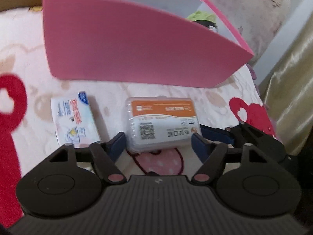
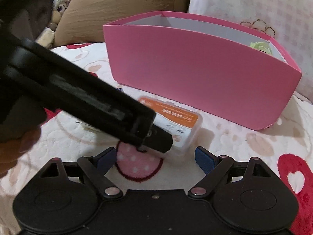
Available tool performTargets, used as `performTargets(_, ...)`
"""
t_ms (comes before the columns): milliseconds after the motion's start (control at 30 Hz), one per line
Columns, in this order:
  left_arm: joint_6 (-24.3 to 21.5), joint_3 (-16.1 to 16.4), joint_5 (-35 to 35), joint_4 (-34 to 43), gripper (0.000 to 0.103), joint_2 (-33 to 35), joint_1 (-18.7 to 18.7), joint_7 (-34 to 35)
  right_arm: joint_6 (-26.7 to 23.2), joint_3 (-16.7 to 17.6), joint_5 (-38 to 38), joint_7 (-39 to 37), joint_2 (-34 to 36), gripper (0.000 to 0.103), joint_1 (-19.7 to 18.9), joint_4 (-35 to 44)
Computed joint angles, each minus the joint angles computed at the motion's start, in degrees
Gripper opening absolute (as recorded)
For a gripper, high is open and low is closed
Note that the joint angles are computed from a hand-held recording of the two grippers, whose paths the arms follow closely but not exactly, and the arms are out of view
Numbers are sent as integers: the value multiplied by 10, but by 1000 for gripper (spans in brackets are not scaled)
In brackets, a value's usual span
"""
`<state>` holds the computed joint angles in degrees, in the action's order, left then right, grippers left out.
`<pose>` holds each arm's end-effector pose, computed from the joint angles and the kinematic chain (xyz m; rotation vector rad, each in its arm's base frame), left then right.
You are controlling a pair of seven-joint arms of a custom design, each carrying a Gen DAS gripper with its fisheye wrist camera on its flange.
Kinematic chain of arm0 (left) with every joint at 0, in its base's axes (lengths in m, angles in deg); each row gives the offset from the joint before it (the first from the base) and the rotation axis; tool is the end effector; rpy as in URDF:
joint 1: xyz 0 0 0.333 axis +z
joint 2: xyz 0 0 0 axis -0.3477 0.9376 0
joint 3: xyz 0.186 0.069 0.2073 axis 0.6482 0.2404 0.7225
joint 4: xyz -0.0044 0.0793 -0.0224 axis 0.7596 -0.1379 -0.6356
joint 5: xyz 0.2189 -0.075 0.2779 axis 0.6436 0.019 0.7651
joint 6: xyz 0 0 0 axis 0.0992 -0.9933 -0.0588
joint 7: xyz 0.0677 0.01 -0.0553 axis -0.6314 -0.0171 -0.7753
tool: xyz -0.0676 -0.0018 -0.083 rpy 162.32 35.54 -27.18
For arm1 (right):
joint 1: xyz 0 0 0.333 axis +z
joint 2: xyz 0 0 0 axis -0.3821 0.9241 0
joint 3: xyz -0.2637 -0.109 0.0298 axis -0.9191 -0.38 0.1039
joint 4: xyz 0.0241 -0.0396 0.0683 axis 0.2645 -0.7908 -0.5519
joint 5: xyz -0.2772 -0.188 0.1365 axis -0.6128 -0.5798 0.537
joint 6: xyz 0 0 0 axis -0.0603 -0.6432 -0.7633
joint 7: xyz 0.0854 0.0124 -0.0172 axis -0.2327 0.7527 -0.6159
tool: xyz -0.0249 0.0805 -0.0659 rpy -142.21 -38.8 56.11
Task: Organize objects
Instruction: 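Move the left tool to the clear floss box with orange label, then lower the left tool onto the floss box and close on it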
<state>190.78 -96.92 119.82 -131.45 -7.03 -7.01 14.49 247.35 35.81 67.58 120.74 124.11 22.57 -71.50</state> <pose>0.5428 -0.2188 0.2485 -1.9321 2.1056 -1.1719 0.4898 0.4072 0.2429 -2.0971 1.0914 -0.5162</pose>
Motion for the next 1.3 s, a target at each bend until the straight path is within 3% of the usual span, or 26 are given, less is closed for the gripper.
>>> performTargets(67, 15, 16, -2, -8, 67, -9, -15, -7, -1, 35, -18, -2, -8, 92, -33, -10)
performTargets(167, -13, -41, 12, -10, 66, 5, 35, -10, -36, 15, -7, 11, -28, 92, -21, -17)
performTargets(267, -41, -134, 9, -9, 67, 59, 121, 23, -70, 8, -16, 37, -54, 92, -27, -33)
performTargets(333, -56, -190, -9, -11, 65, 103, 172, 40, -72, -1, -25, 53, -65, 92, -21, -46)
performTargets(367, -59, -202, -18, -12, 64, 113, 182, 46, -68, -1, -30, 60, -68, 92, -23, -51)
performTargets(467, -55, -190, -46, -18, 58, 94, 168, 45, -53, 16, -35, 83, -62, 92, -38, -56)
performTargets(533, -44, -158, -65, -19, 57, 68, 137, 31, -43, 2, -35, 97, -46, 92, -23, -49)
performTargets(633, -32, -145, -70, -15, 55, 70, 128, 17, -40, -30, -29, 115, -25, 94, 9, -32)
performTargets(800, -34, -150, -59, -4, 52, 85, 129, -3, -28, -58, -13, 126, -7, 98, 43, -19)
performTargets(900, -32, -157, -53, -5, 52, 96, 139, -1, -8, -41, -4, 128, -1, 100, 32, -15)
performTargets(1000, -31, -175, -52, -5, 52, 121, 160, -10, -14, -80, 21, 121, 14, 99, 70, 1)
performTargets(1133, -28, -172, -46, -1, 52, 125, 157, -16, -42, -172, 39, 137, 35, 98, 150, 14)
performTargets(1300, -9, -150, -36, -6, 52, 107, 137, -37, -35, -187, 32, 155, 33, 93, 166, 5)
